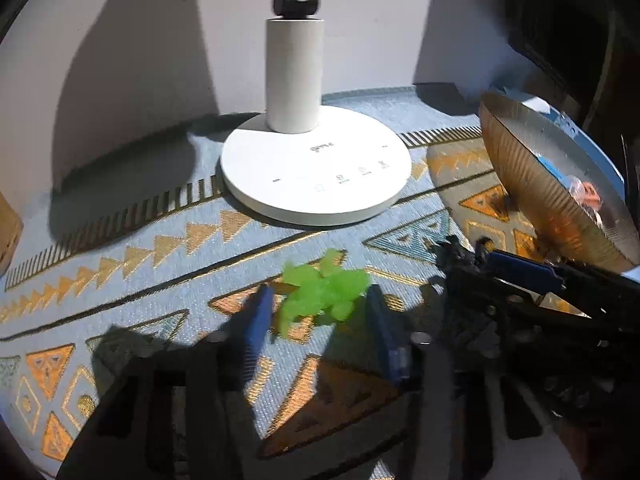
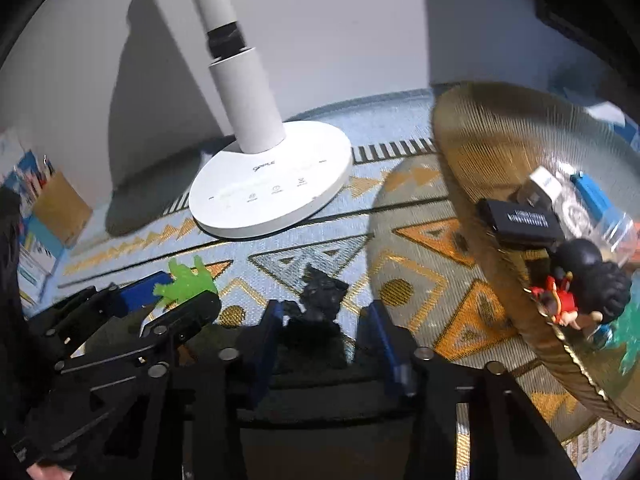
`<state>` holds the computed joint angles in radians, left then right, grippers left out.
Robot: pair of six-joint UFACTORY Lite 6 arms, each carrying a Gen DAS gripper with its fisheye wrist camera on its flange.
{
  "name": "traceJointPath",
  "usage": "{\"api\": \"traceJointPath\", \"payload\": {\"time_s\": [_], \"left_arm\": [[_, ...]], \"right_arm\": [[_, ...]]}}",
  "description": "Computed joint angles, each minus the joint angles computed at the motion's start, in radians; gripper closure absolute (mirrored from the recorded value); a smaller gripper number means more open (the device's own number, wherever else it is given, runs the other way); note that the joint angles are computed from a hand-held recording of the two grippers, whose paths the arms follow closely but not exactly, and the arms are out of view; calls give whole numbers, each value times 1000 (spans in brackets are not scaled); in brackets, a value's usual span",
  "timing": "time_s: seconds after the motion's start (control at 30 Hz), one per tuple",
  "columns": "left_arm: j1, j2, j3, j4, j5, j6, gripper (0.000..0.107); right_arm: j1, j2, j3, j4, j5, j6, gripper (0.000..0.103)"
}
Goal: Organize rigid objects
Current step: 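Grasp the green jelly toy with left tool while right tool grasps the black figurine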
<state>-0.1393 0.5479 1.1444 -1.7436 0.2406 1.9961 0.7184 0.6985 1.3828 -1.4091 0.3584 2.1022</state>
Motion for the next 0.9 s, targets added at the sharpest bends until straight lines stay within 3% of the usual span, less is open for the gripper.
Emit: {"api": "traceJointPath", "payload": {"time_s": [0.03,0.13,0.27,0.43,0.67,0.83,0.9], "left_arm": [[-8,-7,-11,-59,-10,64,75],[-4,-27,-42,-235,-6,235,76],[47,-70,-87,-237,41,205,76],[116,-310,-355,-331,79,318,76],[264,-723,-771,-265,109,296,76],[375,-824,-897,-135,163,203,75],[382,-878,-931,-177,169,244,75]], "right_arm": [[13,19,30,46,13,-66,74],[45,32,47,43,72,-85,74],[70,-48,-69,-200,78,151,74],[140,-185,-257,-376,32,377,74],[374,-391,-524,-360,103,442,74],[475,-438,-614,-326,113,469,74],[495,-452,-644,-339,107,507,74]]}}
